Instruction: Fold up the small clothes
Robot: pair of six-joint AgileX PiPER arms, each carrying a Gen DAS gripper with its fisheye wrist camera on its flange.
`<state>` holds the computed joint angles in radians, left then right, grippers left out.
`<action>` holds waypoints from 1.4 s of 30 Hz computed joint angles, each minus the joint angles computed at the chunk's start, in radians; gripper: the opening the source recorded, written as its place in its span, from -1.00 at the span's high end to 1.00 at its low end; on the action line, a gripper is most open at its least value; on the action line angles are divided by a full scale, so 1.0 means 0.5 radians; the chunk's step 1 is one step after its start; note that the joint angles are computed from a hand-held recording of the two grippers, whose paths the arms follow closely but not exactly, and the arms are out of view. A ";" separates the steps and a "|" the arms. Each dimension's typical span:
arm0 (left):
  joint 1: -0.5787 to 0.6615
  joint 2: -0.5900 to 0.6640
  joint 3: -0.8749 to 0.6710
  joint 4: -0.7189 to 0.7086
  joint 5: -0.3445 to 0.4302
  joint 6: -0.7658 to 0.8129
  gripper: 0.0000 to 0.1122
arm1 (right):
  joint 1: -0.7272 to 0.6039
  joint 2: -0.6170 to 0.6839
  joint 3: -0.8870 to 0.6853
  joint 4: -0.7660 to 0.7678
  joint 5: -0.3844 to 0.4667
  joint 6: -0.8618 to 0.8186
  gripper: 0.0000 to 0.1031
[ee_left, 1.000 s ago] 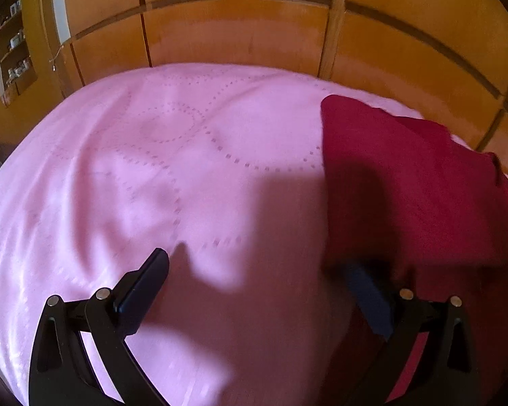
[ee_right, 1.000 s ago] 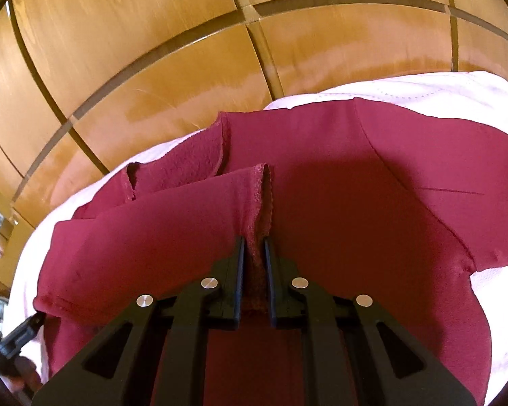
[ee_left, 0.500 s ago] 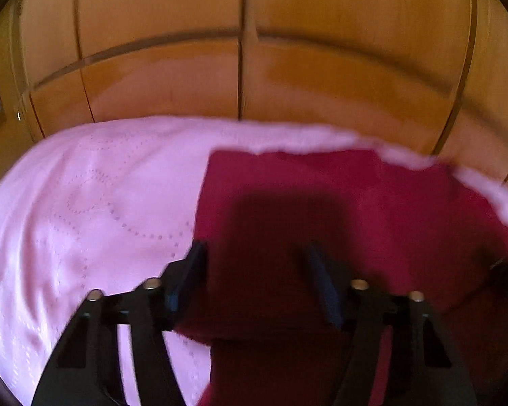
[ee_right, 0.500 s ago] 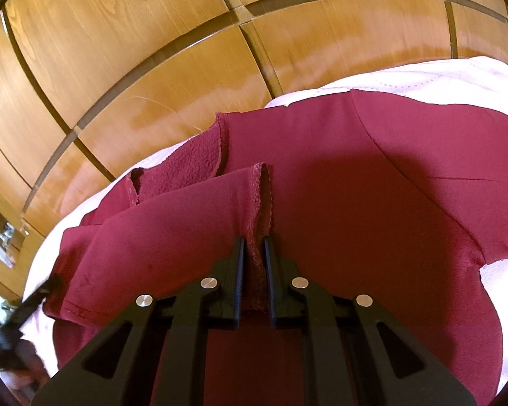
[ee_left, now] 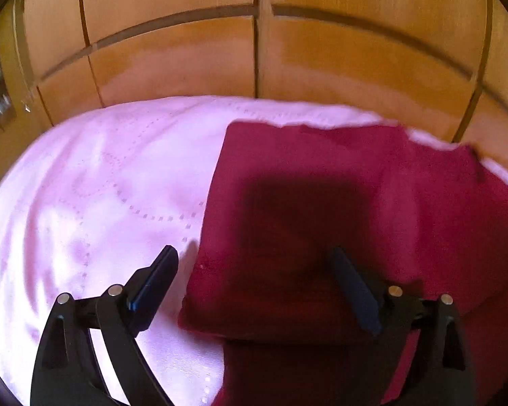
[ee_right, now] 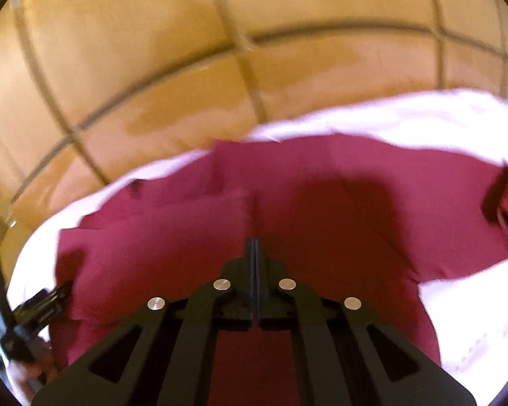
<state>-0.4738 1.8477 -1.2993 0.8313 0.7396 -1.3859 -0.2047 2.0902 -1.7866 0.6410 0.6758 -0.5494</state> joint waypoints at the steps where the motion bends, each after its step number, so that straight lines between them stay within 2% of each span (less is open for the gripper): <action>1: -0.017 -0.019 0.017 0.076 0.023 -0.078 -0.64 | 0.042 -0.014 -0.010 0.046 0.038 -0.092 1.00; 3: -0.048 -0.020 0.003 0.172 0.072 -0.130 -0.64 | 0.113 0.036 -0.108 0.057 0.161 -0.134 0.60; 4: -0.047 0.007 -0.036 0.145 0.078 -0.058 -0.64 | 0.174 0.081 -0.170 0.033 0.198 -0.121 -0.04; 5: -0.052 0.032 -0.063 0.133 0.090 -0.011 -0.64 | 0.215 0.103 -0.190 0.012 0.187 -0.105 -0.29; 7: -0.058 0.106 -0.121 0.121 0.123 0.084 -0.64 | 0.302 0.158 -0.236 -0.032 0.153 -0.104 -0.28; 9: -0.025 0.150 -0.145 0.029 0.104 0.162 -0.66 | 0.383 0.269 -0.393 -0.170 0.181 -0.040 -0.15; 13: 0.037 0.185 -0.155 -0.130 0.022 0.251 -0.72 | 0.492 0.416 -0.598 -0.655 0.233 0.229 0.22; 15: 0.082 0.183 -0.141 -0.206 -0.039 0.287 -0.79 | 0.455 0.431 -0.609 -0.655 0.220 0.277 0.28; 16: 0.093 0.179 -0.129 -0.218 -0.063 0.288 -0.80 | 0.430 0.403 -0.548 -0.696 0.147 0.364 0.30; 18: 0.095 0.198 -0.136 -0.202 -0.069 0.278 -0.80 | 0.362 0.385 -0.483 -0.587 0.092 0.343 0.30; 20: 0.088 0.207 -0.146 -0.194 -0.057 0.274 -0.80 | 0.300 0.385 -0.459 -0.358 0.110 0.181 0.28; 22: 0.119 0.197 -0.121 -0.207 -0.105 0.287 -0.80 | 0.265 0.361 -0.442 -0.266 0.149 0.115 0.26; 25: 0.157 0.153 -0.068 -0.223 -0.162 0.303 -0.80 | 0.193 0.152 -0.154 -0.082 0.038 -0.022 -0.21; 27: 0.161 0.117 -0.043 -0.224 -0.170 0.301 -0.80 | 0.108 0.008 0.061 0.105 -0.030 -0.195 -0.21; 29: 0.106 0.062 0.001 -0.207 -0.149 0.253 -0.79 | 0.026 -0.085 0.177 0.142 -0.047 -0.243 -0.21; 32: 0.002 -0.079 0.128 -0.120 -0.189 0.168 -0.79 | -0.221 -0.221 0.372 0.331 -0.020 -0.357 -0.21; 38: -0.226 -0.215 0.299 0.155 -0.195 -0.009 -0.79 | -0.665 -0.278 0.438 0.394 -0.065 -0.318 -0.21; 42: -0.284 -0.200 0.312 0.195 -0.161 -0.039 -0.79 | -0.925 -0.136 0.240 0.421 0.048 -0.105 -0.21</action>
